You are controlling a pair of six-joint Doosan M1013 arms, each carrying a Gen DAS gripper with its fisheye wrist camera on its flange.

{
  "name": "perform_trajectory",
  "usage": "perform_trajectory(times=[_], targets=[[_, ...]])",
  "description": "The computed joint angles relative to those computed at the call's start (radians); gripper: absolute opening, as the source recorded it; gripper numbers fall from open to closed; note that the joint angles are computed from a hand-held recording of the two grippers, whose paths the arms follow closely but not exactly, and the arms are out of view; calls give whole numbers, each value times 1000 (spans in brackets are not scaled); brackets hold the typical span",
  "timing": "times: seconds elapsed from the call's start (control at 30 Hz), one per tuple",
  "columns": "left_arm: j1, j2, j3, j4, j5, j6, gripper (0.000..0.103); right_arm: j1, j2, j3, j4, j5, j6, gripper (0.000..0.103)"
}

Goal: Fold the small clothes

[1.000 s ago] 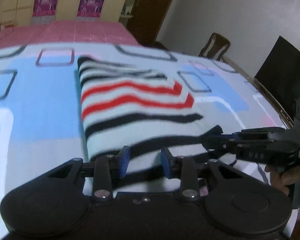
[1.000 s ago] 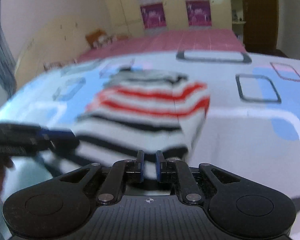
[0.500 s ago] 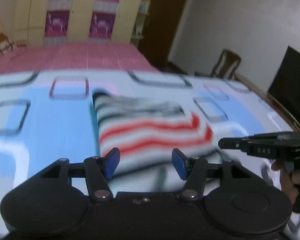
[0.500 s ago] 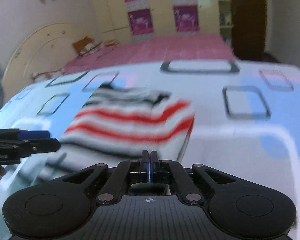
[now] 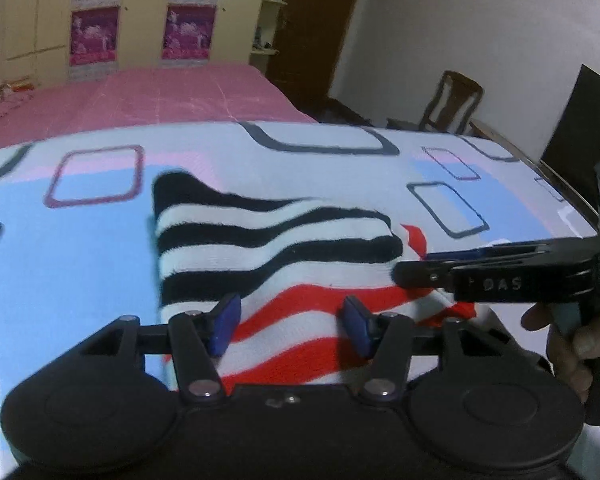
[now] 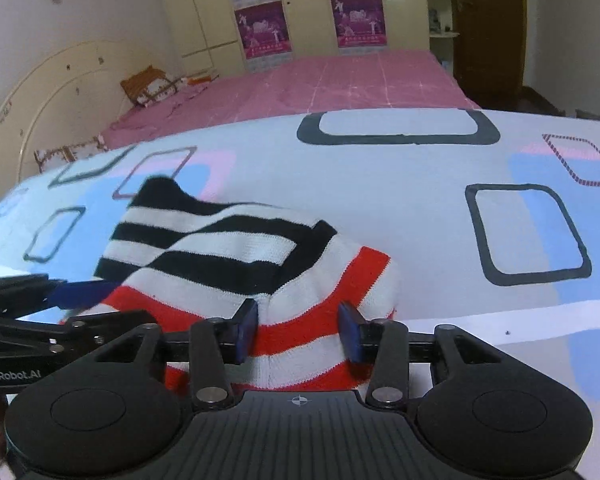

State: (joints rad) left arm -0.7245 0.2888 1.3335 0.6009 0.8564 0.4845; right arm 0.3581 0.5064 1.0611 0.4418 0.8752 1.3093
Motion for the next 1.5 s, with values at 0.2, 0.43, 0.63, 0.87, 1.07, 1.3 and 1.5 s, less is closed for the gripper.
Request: perform_trajectory(times=[0.2,0.43,0.63,0.87,1.07,1.3,1.5], targets=[[-41,-30,16,88,99,-60,89,-46,-62,81,107,-44,10,43],[-8,-60,53,-72,50,-118,86,-119,-85,118,286,100,74,43],[2,-37,23,-148,104,-94,85,-108,-72,100,217,171,59,58],[4,-56,42,-184,78,-107,84,-167,-43,87,413,315,52,58],[37,-69,90,-284,-36,-156,83,-180,-1,70,526,390,48,57],[19,-30,27,-244,49,-115,73,-135,12,13,420,363,-42,46],[-18,23,-73,-165,220,-35,67,-111,-28,59,352,287,-102,41]])
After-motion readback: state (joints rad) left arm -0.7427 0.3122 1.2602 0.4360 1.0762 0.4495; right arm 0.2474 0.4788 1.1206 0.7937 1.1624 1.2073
